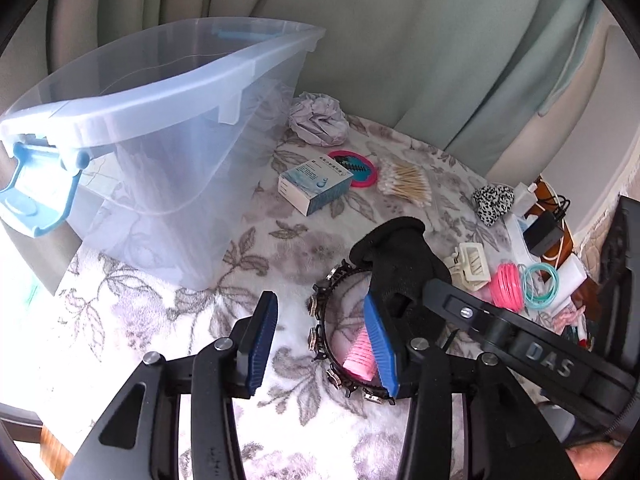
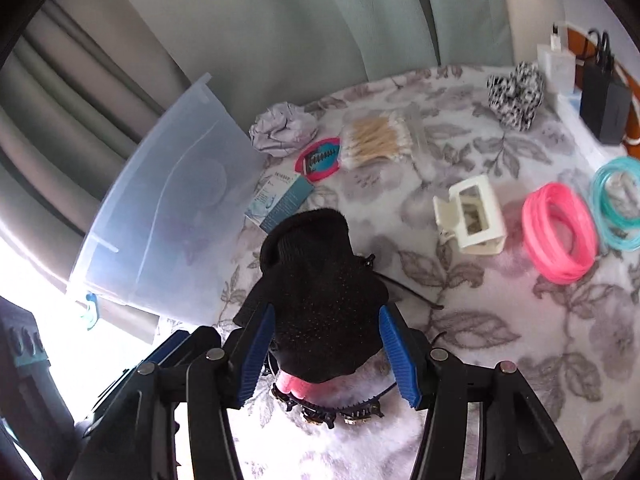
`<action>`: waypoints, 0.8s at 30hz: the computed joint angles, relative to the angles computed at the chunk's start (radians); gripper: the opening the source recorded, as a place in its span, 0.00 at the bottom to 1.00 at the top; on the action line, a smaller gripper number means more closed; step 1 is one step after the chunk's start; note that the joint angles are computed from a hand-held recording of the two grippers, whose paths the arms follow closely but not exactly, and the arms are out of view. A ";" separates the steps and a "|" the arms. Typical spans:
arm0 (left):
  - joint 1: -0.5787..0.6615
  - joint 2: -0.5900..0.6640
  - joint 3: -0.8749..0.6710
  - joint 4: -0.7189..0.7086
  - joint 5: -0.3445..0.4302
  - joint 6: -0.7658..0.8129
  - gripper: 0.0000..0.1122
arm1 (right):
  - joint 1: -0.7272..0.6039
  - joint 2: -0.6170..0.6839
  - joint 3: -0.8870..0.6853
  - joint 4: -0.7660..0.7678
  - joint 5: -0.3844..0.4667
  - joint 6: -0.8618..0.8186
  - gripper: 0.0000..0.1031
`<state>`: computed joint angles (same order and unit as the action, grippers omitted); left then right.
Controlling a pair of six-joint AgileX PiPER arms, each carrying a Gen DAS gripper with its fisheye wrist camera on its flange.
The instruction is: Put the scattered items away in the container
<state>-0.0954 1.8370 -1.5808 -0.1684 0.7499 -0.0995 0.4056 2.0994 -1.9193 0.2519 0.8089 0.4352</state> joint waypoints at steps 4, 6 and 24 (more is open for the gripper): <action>-0.011 0.014 0.003 -0.002 0.006 0.025 0.41 | -0.036 -0.026 0.101 0.125 -0.084 -0.058 0.12; -0.020 0.022 0.006 -0.027 0.004 0.065 0.41 | -0.062 -0.060 0.179 0.217 -0.146 -0.118 0.07; -0.142 0.141 -0.059 -0.023 0.058 0.186 0.40 | -0.113 -0.148 0.249 0.385 -0.172 -0.314 0.31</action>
<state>-0.2373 1.9785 -1.6397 -0.1916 0.8078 0.0865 0.2927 1.9513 -1.6702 0.6372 0.6368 0.1207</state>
